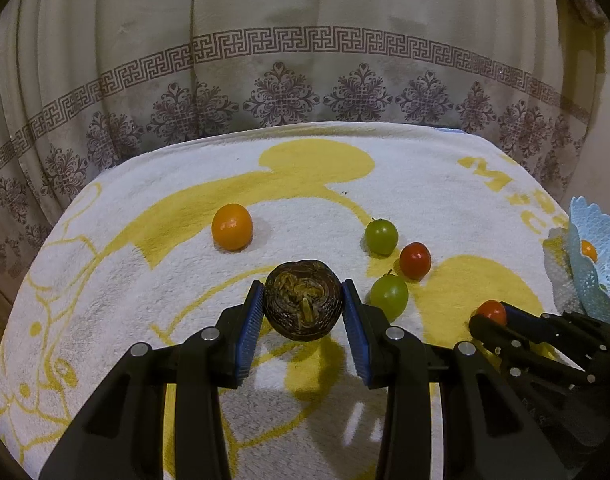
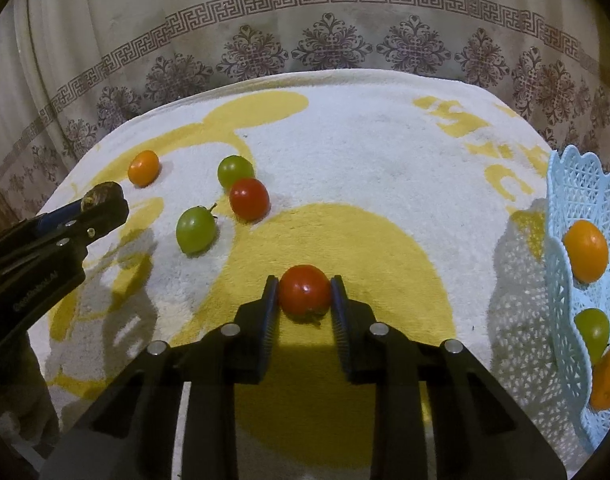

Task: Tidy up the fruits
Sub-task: 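Lift the red tomato with the right gripper while the left lifts the plum, then carry the red tomato and plum into the blue basket and open both grippers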

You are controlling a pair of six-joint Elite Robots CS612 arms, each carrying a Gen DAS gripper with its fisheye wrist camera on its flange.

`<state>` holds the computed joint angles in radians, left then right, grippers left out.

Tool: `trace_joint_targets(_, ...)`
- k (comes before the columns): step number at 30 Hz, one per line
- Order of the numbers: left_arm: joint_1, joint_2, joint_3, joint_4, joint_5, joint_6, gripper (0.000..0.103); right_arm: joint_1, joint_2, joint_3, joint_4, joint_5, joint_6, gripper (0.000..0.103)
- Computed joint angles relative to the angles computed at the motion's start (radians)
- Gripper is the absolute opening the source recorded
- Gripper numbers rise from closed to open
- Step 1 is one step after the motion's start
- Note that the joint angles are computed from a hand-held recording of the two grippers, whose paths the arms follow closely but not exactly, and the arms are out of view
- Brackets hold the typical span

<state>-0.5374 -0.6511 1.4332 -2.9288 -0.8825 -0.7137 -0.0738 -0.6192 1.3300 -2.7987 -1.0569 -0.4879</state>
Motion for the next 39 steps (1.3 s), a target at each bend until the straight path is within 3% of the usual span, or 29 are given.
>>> trace_joint_targets(13, 0.014, -0.025, 0.043, -0.114, -0.082, -0.014, 0.039, -0.028, -0.053, 0.077, -0.098, 0.087, 0.041, 0.026)
trace_joint_targets(20, 0.008, -0.033, 0.049, -0.148, -0.091, 0.005, 0.039, -0.053, -0.083, 0.119, -0.167, 0.109, 0.066, 0.027)
trace_joint_targets(33, -0.033, -0.033, 0.023, -0.19, -0.094, 0.116, 0.039, -0.115, -0.107, 0.149, -0.245, 0.092, 0.14, 0.027)
trace_joint_targets(39, -0.048, -0.027, 0.001, -0.197, -0.143, 0.15, 0.039, -0.136, -0.094, 0.128, -0.246, 0.065, 0.177, 0.027)
